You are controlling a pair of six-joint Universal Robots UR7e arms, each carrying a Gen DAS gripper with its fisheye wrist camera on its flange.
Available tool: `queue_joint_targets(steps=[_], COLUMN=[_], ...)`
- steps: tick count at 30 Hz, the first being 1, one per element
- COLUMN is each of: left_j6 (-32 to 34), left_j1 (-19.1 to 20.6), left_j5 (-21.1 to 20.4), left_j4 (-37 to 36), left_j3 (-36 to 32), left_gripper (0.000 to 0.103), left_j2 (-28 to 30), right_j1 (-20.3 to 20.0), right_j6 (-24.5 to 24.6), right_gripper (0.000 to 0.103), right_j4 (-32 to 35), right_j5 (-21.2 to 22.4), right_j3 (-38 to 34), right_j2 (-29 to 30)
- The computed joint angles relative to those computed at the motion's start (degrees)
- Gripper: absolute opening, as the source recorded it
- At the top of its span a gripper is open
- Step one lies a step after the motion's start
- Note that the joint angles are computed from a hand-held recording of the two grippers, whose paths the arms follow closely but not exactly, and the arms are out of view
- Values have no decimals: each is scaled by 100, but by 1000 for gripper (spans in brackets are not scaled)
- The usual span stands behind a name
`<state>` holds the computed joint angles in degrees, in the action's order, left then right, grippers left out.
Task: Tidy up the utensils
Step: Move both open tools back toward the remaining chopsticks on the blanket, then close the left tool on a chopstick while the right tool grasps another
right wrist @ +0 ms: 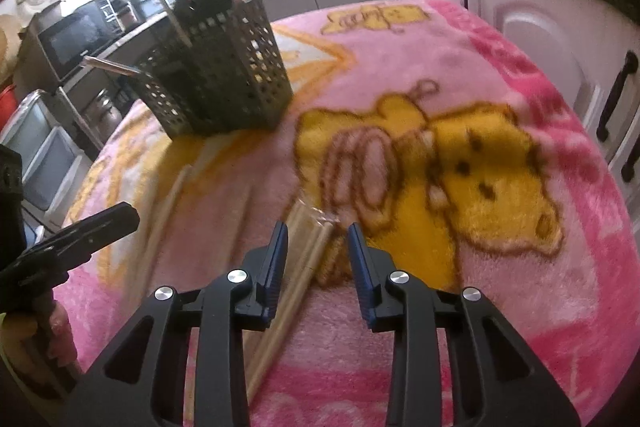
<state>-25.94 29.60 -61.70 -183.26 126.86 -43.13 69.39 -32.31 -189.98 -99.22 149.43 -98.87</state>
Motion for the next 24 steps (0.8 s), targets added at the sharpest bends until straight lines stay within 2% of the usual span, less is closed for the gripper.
queue_joint_targets(steps=[6,12,17,24], left_j6=[-10,85,140,152], left_j1=[97,188,260,384], left_j5=[70,102,117,69], left_j4=[389,636,834,1162], left_j3=[-260,-501,-691,-970], left_gripper=[48,48,48,48], left_j2=[174,341,429,500], right_j1=[25,153,112,-133], right_j6=[21,-124,-176,41], right_gripper=[30,28,19,14], right_j4=[-63,-443,-471,27], right_j5=[-173,-511,-512,-106], right_j3=[-78,-119,-173,-269], right_j2=[248,601,649,393])
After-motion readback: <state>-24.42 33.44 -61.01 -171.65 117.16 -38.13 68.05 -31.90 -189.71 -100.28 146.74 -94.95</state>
